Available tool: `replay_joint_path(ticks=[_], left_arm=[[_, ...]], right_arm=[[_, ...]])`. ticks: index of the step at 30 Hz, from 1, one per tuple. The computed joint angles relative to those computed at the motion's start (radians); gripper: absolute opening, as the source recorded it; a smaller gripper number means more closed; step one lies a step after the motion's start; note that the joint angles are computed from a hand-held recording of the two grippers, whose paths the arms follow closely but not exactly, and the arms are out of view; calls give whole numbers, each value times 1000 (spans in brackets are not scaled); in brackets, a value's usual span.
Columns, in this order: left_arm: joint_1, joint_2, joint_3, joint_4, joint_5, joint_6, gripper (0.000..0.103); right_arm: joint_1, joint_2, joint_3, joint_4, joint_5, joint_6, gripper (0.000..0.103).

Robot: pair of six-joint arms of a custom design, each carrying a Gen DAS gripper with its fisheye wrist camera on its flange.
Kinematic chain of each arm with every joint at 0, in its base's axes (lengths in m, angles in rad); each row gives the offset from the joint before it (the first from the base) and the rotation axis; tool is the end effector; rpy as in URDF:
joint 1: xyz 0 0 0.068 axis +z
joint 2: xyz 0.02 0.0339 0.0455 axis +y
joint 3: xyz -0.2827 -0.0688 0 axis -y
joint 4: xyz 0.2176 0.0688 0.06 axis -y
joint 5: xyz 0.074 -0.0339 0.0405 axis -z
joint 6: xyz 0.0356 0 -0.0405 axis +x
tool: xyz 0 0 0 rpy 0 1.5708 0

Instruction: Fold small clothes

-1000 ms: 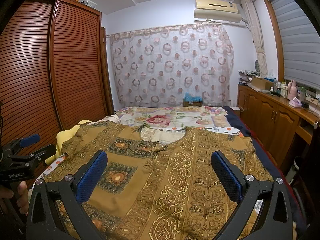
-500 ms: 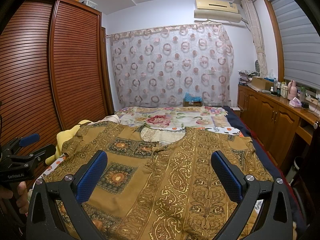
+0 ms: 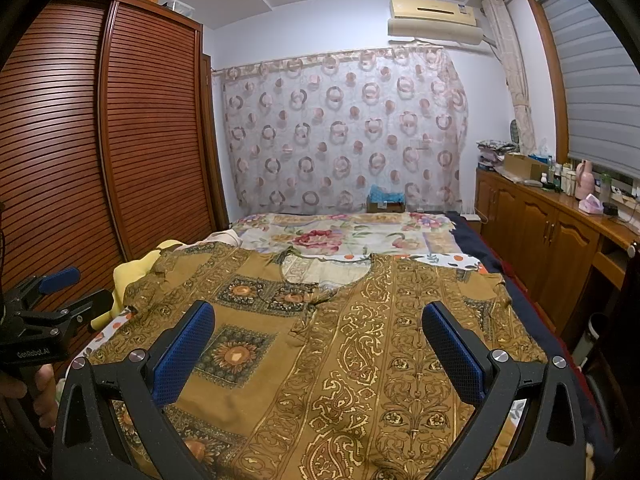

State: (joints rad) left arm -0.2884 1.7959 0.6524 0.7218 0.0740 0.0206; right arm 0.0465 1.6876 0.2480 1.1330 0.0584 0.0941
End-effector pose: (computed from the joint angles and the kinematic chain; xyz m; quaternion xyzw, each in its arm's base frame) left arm 0.3135 -0.0958 0.1711 0.1490 0.8258 -0.1033 0.5341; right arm 0.2452 0.0093 0.1533 0.0364 0.8058 0.0180 0.5908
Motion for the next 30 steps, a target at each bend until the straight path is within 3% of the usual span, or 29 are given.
replay_joint_path(ticks=[20,23,30], left_arm=[[-12,-45,4,-45,-7,-4,103],[-5,-83,15,-94,-1,1,103],[-6,-75,9,-78,-2,3,103]], right_arm=[[0,1,0,2,2,0,103],[2,2,1,2,4,1,103],[2,2,2,2,3,1,103]])
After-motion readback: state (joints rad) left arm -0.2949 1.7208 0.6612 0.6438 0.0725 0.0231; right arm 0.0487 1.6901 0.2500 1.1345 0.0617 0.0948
